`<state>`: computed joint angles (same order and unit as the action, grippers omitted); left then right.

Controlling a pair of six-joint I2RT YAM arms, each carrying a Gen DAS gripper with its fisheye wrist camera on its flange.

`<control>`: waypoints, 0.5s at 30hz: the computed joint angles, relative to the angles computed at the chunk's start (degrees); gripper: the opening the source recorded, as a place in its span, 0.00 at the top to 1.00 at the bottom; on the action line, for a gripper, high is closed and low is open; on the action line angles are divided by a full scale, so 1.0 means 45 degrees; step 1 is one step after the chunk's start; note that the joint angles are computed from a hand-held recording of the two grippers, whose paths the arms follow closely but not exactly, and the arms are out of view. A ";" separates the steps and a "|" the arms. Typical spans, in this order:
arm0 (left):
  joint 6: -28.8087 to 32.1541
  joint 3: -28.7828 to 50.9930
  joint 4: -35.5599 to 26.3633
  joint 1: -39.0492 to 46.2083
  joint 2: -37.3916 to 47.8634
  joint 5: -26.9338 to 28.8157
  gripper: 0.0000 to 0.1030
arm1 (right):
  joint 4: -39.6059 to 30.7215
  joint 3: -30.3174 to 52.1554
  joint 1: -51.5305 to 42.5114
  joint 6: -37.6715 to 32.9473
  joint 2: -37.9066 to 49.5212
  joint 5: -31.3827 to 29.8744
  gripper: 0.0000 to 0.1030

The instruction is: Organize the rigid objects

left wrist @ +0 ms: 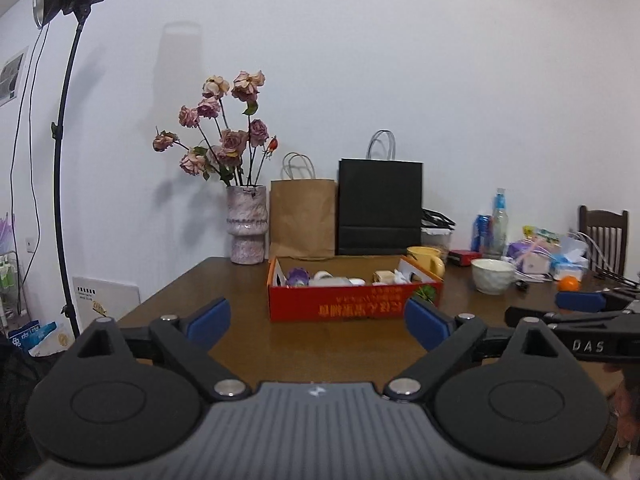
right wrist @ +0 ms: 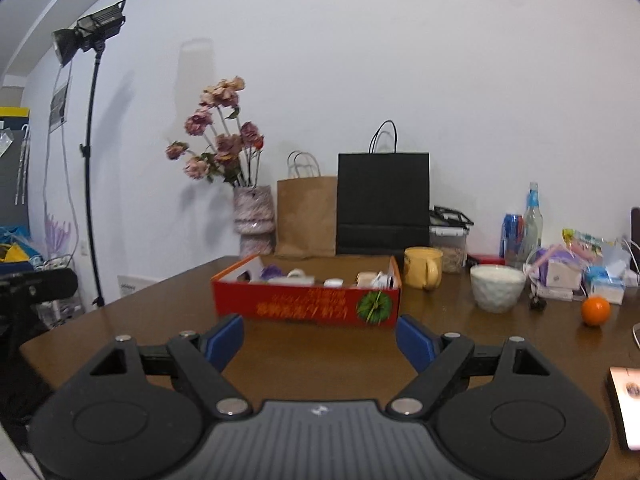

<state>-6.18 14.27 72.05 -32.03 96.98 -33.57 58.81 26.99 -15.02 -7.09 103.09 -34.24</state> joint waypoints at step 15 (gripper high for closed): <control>-0.2566 -0.3052 -0.1938 -0.4317 -0.2417 -0.5028 0.00 | -0.3478 -0.5233 -0.1539 -0.1528 -0.7101 -0.1994 0.10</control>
<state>-17.73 0.53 63.33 -51.46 86.11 -56.20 43.16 3.44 -21.95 -13.97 71.14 -43.22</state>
